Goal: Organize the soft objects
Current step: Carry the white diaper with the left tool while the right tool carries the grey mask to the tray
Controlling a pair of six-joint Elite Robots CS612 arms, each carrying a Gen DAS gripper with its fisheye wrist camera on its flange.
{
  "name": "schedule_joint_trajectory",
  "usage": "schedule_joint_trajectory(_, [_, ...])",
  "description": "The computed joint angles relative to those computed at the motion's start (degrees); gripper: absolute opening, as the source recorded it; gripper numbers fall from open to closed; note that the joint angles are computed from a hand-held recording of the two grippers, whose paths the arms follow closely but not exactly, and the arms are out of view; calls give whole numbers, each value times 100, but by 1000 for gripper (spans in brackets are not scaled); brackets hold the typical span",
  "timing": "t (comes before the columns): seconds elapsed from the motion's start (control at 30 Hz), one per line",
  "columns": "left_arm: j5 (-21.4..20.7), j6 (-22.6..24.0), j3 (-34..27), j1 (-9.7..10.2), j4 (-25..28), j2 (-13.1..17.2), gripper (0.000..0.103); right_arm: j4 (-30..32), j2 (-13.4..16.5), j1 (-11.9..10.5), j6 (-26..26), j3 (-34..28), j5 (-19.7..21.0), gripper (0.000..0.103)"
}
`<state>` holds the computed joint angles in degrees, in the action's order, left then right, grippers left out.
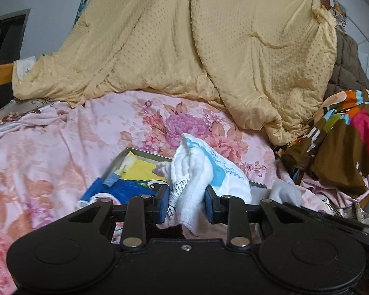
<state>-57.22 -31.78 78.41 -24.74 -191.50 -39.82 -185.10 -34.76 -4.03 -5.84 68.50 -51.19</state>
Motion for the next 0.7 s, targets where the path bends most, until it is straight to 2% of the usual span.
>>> schedule_joint_trajectory(0.23, [-262,-419,-450,62,747,165,32,424,80,-51,347,-184,-157,5])
schedule_joint_trajectory(0.47, [-266,-438,-645,31,1123,260,32,635,97,-50,272,-237,-257,6])
schedule_joint_trajectory(0.7, [-313,-637,-714,45,1454,268,35,719,74,-25,169,-202,-485,13])
